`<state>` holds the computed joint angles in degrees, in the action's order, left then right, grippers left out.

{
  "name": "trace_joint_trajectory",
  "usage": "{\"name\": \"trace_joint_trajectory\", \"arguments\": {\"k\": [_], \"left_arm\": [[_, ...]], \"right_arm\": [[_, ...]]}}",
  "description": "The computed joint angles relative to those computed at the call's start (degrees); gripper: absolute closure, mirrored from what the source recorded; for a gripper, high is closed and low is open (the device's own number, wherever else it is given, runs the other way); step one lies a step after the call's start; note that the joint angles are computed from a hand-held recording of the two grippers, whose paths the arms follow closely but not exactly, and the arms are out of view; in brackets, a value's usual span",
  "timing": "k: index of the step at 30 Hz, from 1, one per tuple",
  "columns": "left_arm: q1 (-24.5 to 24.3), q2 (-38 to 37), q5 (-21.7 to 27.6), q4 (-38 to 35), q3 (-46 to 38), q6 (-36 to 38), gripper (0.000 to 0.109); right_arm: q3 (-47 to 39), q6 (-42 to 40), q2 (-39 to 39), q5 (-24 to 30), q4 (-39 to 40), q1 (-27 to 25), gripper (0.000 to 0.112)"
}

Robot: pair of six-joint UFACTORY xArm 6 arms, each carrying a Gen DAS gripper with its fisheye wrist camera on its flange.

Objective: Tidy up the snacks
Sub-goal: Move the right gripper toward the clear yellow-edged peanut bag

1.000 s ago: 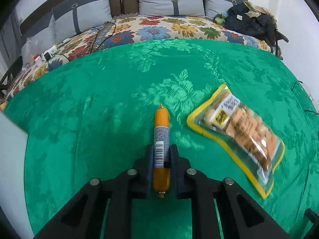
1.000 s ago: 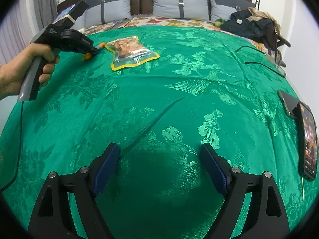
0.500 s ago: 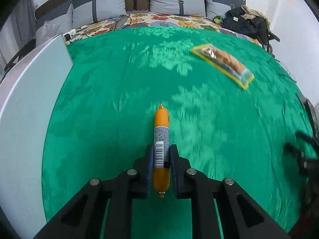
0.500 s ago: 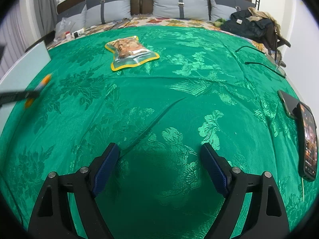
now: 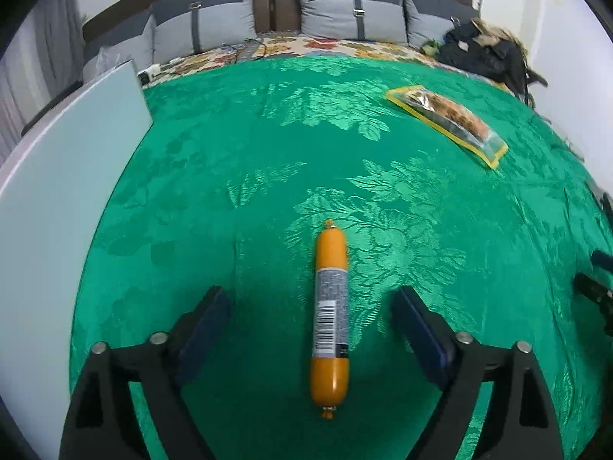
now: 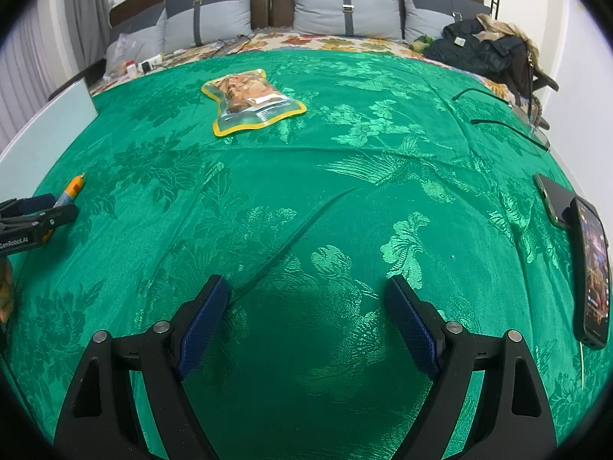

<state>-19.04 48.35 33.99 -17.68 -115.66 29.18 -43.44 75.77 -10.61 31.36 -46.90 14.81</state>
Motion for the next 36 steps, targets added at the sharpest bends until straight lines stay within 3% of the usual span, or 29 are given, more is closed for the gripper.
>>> {"name": "trace_joint_trajectory", "arguments": {"k": [5, 31, 34, 36], "left_arm": [[0.03, 0.99, 0.29, 0.64, -1.23, -0.73, 0.006], [0.20, 1.85, 1.27, 0.20, -2.74, -0.41, 0.006], [0.21, 1.85, 1.27, 0.17, -2.73, -0.37, 0.006], [0.21, 1.89, 1.30, 0.16, -2.81, -0.36, 0.006]], "right_arm": [[-0.01, -0.02, 0.02, 0.01, 0.00, 0.00, 0.025], [-0.22, -1.54, 0.68, -1.10, 0.55, -0.36, 0.019], [-1.93, -13.18, 1.78, -2.33, 7.95, -1.79, 0.021], [-4.52, -16.67, 2.98, -3.12, 9.42, -3.27, 0.021]]}}
